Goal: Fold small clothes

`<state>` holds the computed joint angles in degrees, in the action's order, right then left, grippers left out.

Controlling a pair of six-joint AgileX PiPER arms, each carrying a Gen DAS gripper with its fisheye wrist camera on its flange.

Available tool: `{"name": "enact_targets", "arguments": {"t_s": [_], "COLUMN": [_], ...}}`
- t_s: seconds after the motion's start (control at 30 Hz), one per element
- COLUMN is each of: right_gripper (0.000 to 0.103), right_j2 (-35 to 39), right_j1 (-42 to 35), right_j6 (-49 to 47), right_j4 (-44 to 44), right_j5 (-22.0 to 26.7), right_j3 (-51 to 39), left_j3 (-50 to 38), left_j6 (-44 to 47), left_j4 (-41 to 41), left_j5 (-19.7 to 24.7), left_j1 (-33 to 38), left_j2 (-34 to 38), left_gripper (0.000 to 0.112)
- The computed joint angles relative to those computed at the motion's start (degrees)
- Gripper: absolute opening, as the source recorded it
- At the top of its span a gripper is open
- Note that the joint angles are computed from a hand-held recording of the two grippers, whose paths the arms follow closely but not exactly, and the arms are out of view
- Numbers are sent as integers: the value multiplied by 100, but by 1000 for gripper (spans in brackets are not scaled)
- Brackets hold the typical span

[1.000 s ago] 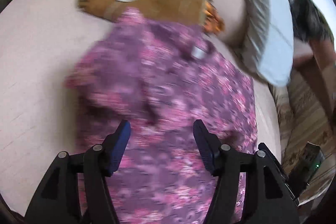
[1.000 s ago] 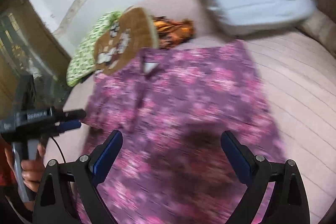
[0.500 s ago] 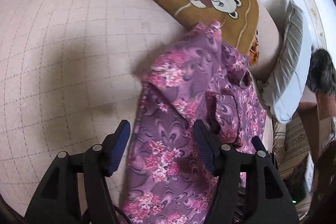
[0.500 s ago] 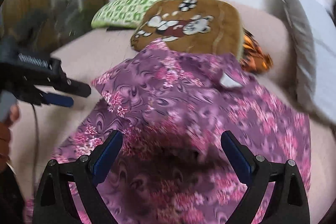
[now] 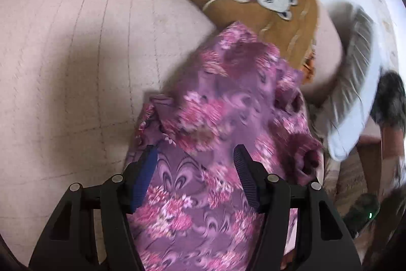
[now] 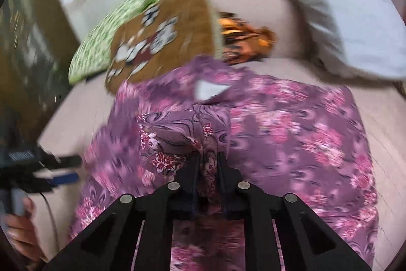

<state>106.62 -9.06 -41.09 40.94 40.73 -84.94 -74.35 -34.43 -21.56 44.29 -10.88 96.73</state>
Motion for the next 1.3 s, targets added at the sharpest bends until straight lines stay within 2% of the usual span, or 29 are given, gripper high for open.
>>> {"name": "enact_targets", "arguments": {"t_s": [0.1, 0.2, 0.27, 0.4, 0.47, 0.5, 0.53, 0.6, 0.7, 0.77, 0.8, 0.83, 0.87, 0.9, 0.93, 1.0, 1.03, 1.07, 1.1, 1.17, 1.2, 1.23, 1.27, 1.3], "right_gripper": [12, 12, 12, 18, 20, 30, 47, 63, 63, 64, 67, 77, 83, 89, 90, 86, 71, 52, 7, 8, 8, 9, 9, 13], "right_j2": [266, 499, 689, 1866, 1933, 1857, 1791, 1690, 1731, 1628, 1484, 1245, 1000, 756, 563, 516, 588, 727, 951, 1424, 1571, 1653, 1891, 2256], "right_j1": [-399, -986, -1388, -1754, -1937, -2066, -2116, -2142, -2057, -2188, -2295, -2383, -2394, -2317, -2122, -1634, -1370, -1299, -1338, -1699, -1974, -2111, -2205, -2246], "right_j6": [77, 12, 188, 1552, 1622, 1409, 1319, 1185, 1156, 1010, 778, 441, 94, -163, -339, -125, 153, 281, 452, 911, 1049, 1055, 1274, 1672], "right_j4": [197, 1073, 1411, 540, 497, 750, 858, 972, 1102, 1594, 1927, 2285, 2514, 2513, 2282, 1374, 801, 453, 334, 784, 1156, 1299, 1212, 897], "right_j5": [551, 1335, 1594, 2491, 2426, 2336, 2247, 2072, 2115, 2107, 2081, 1981, 1770, 1472, 1094, 524, 188, 68, 176, 1023, 1304, 1355, 1537, 1948], "right_j3": [-437, -933, -1228, -2655, -2524, -2276, -2119, -1909, -1986, -1745, -1434, -989, -564, -207, 28, -39, -180, -395, -758, -1643, -1964, -2083, -2426, -2999], "left_j3": [-178, -167, -163, -370, -456, -522, -615, -807, -1013, -950, -834, -730, -715, -755, -763, -901, -1000, -1055, -1086, -1069, -1156, -1247, -1321, -1403], "left_j6": [-175, -533, -691, -455, -501, -552, -692, -894, -930, -795, -712, -681, -725, -827, -918, -1019, -1017, -1018, -1028, -1084, -1210, -1272, -1288, -1331], "left_j4": [-146, 269, 450, 193, 251, 299, 432, 669, 722, 537, 415, 372, 389, 479, 574, 682, 698, 738, 783, 974, 1196, 1313, 1344, 1417], "left_j5": [97, -88, -163, -25, 3, 34, 62, 146, 332, 244, 148, 85, 59, 85, 123, 236, 316, 382, 395, 362, 435, 543, 604, 677], "left_j1": [-70, -351, -471, -516, -571, -602, -654, -733, -745, -698, -670, -662, -676, -709, -739, -809, -834, -850, -867, -889, -927, -931, -935, -965], "left_j2": [347, 186, 119, 390, 520, 599, 678, 779, 873, 859, 794, 735, 738, 764, 755, 803, 849, 860, 855, 807, 879, 982, 1083, 1149], "left_gripper": [61, 62, 62, 62, 62, 62, 62, 62, 62, 62, 62, 62, 62, 62, 62, 62, 62, 62, 62, 62, 62, 62, 62, 62]}}
